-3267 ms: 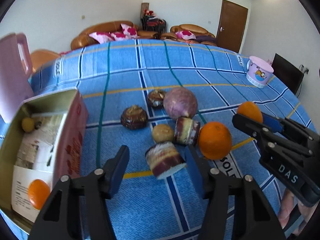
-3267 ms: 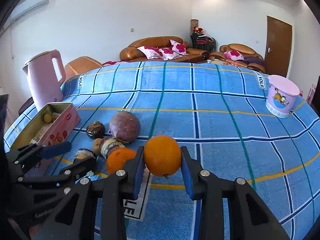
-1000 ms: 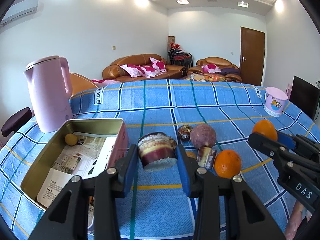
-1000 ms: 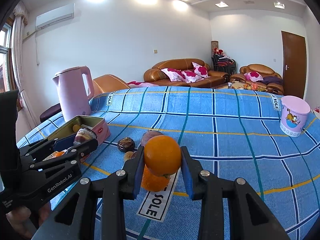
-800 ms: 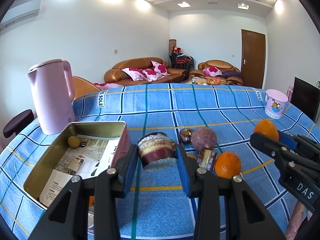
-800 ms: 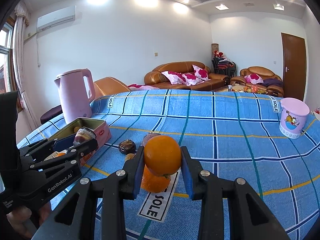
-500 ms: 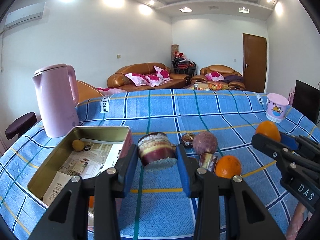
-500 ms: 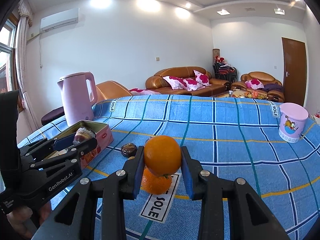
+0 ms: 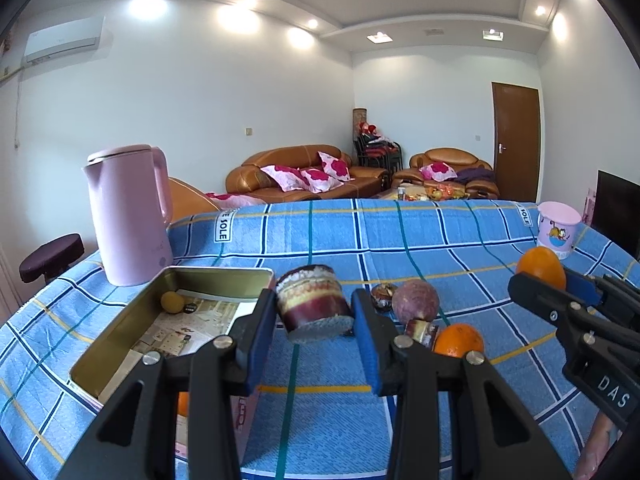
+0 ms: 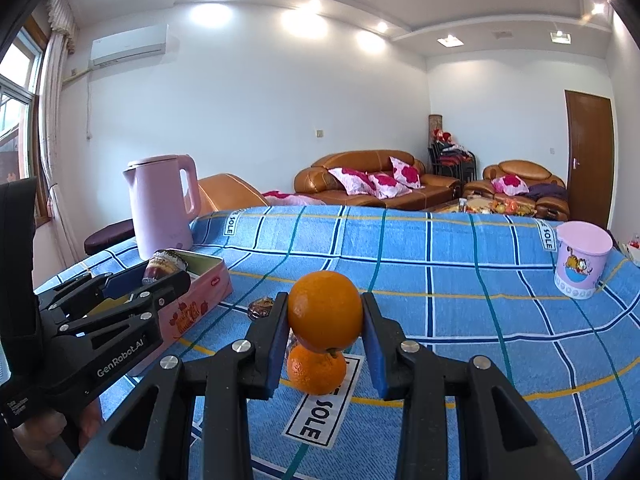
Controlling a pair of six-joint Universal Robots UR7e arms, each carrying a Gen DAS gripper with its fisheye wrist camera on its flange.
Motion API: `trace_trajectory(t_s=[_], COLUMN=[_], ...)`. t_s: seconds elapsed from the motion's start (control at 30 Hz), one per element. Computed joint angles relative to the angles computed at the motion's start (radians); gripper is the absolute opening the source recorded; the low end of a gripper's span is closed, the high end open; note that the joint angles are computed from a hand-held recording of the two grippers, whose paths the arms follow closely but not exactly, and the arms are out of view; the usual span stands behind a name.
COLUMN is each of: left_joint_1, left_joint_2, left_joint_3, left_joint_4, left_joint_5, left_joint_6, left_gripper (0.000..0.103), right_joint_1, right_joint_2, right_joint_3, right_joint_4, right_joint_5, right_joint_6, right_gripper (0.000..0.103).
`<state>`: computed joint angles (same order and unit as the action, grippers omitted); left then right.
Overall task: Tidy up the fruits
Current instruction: 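Lift the cake with the left gripper while the right gripper lifts the orange, then carry the cake over the tin with the left gripper while the right drops the orange in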
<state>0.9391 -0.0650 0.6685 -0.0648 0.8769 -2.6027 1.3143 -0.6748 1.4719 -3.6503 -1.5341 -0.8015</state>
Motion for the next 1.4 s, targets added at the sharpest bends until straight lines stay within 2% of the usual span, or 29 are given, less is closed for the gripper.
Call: trace_trajectory(t_s=[0.27,0.4,0.53,0.9,1.4], left_joint_1=[0.003,0.006,0.014,0.024,0.069], left_joint_2=[0.005,0.008,0.011,-0.057,-0.089], left_joint_3=[-0.018,-0.031,-0.057,0.033,-0.001], left_joint_4=[0.013,0.024,0.059,-0.016,-0.021], left_joint_5=[-0.013,-0.034,-0.052,-0.064,-0.130], left_joint_6=[-0.017,-0.019,-0.036,-0.009,0.043], left_gripper=[0.040,0.040,0.040,0.040,0.040], right_joint_1=[0.003,0.014,0.026,0.075,0.129], right_joint_2=[0.003,0.015,0.015,0.058,0.122], right_joint_3=[-0.006,-0.025,-0.040,-0.111,-0.248], right_joint_4=[0.011,0.023,0.072,0.142,0.350], right_joint_5=[-0.004,-0.039,-0.045,-0.065,-0.064], right_joint_6=[-0.006,-0.020,-0.012,-0.051,-0.048], right_gripper=[0.037,0.037,0.037,0.037,0.037])
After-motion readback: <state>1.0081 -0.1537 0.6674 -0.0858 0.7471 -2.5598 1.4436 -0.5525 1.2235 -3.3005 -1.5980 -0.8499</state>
